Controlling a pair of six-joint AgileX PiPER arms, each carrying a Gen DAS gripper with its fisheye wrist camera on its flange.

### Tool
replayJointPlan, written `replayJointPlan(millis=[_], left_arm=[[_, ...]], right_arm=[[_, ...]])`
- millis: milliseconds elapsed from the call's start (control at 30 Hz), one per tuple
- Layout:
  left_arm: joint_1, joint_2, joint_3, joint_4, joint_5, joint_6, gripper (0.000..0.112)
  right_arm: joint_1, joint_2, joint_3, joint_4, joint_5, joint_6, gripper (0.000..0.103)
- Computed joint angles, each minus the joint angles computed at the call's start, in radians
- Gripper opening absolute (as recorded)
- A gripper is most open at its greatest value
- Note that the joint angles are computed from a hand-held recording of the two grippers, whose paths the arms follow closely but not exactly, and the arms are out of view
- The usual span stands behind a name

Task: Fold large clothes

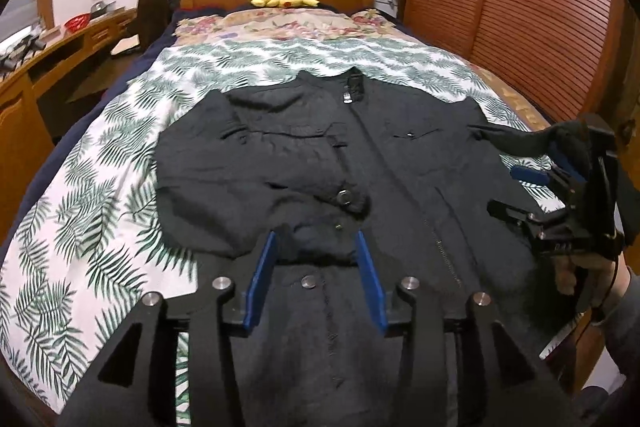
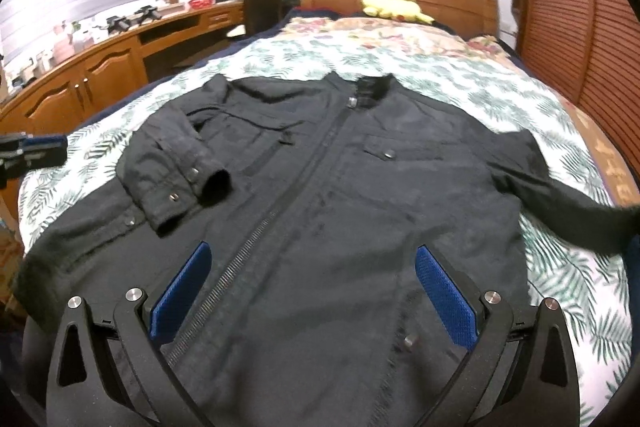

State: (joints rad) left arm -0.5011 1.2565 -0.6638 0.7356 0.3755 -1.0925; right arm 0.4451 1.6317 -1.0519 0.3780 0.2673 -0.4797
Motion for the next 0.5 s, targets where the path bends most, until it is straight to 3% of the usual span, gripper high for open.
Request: replayJointPlan(millis=[300,500], left_arm=[[0.118,-0.076,0.114,-0.032,-0.055,0.046,0.051],[0.186,-0.129,0.17,-0.076,-0.064,0.102,0.051]], right_arm=[[0.133,0.191,-0.223,-0.05,0.063,0.05,0.099],[0.186,0.375,-0.456,-0.069,0.183,0.058,0.093]])
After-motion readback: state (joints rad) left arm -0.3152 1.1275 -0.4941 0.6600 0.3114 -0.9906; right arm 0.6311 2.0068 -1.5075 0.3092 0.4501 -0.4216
